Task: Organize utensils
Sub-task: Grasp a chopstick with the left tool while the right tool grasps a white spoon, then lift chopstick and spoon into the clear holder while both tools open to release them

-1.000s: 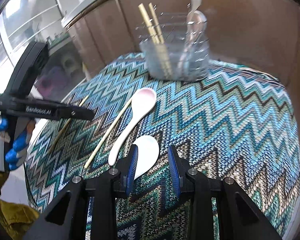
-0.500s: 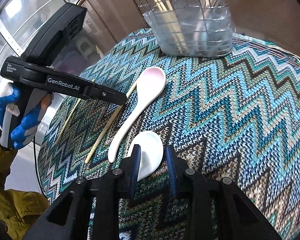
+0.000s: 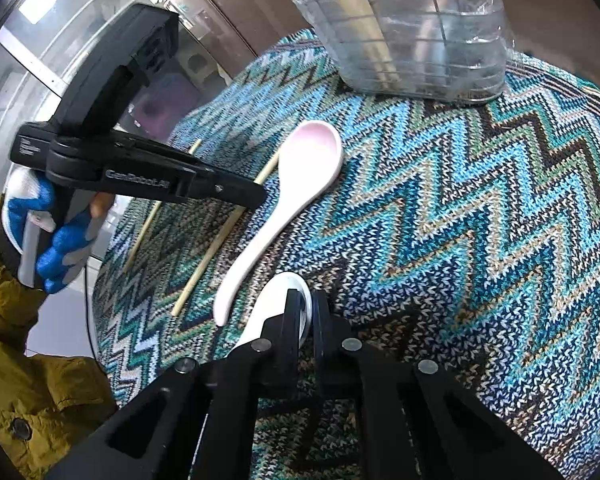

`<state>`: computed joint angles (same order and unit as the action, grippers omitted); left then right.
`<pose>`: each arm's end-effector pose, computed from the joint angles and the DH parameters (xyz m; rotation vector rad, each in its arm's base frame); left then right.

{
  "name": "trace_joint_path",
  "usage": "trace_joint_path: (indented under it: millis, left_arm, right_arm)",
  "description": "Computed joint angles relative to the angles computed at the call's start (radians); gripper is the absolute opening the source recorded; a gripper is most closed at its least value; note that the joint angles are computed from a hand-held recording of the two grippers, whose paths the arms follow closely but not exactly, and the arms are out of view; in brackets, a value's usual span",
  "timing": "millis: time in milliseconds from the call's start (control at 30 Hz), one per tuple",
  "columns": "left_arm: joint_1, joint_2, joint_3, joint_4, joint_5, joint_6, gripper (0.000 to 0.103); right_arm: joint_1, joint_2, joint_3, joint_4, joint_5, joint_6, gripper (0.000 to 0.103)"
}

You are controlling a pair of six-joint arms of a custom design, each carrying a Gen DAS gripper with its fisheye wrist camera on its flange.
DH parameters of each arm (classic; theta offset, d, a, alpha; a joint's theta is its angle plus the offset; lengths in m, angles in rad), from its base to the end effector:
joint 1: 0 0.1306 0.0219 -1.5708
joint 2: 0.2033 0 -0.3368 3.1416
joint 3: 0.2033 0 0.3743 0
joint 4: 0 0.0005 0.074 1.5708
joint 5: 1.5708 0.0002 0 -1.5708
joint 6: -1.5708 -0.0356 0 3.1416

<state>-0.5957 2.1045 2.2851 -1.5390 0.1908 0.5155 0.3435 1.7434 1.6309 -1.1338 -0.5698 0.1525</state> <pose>0.5251 -0.3647 0.3407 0.1525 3.0298 -0.4172 0.5120 0.2030 0.3033 -0.8043 2.6384 0.8462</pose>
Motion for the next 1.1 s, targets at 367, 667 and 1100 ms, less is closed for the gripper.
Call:
trace_joint_path:
  millis: [367,667,1100]
  left_arm:
    - [-0.039,-0.290,-0.295,0.194,-0.136,0.015,0.005]
    - [-0.086,-0.390,-0.245,0.301,-0.268,0.011,0.005]
    - [-0.052,-0.150,0.252,0.383,-0.465,-0.042,0.005]
  right_arm:
    - [0.021,-0.262,-0.222,0.162,0.116,-0.060,0.005]
    - [0.055,-0.447,-0.264,0.232,0.254,-0.122,0.005]
    - [0.089,-0.325,0.053,0.477,0.673,-0.120,0.005]
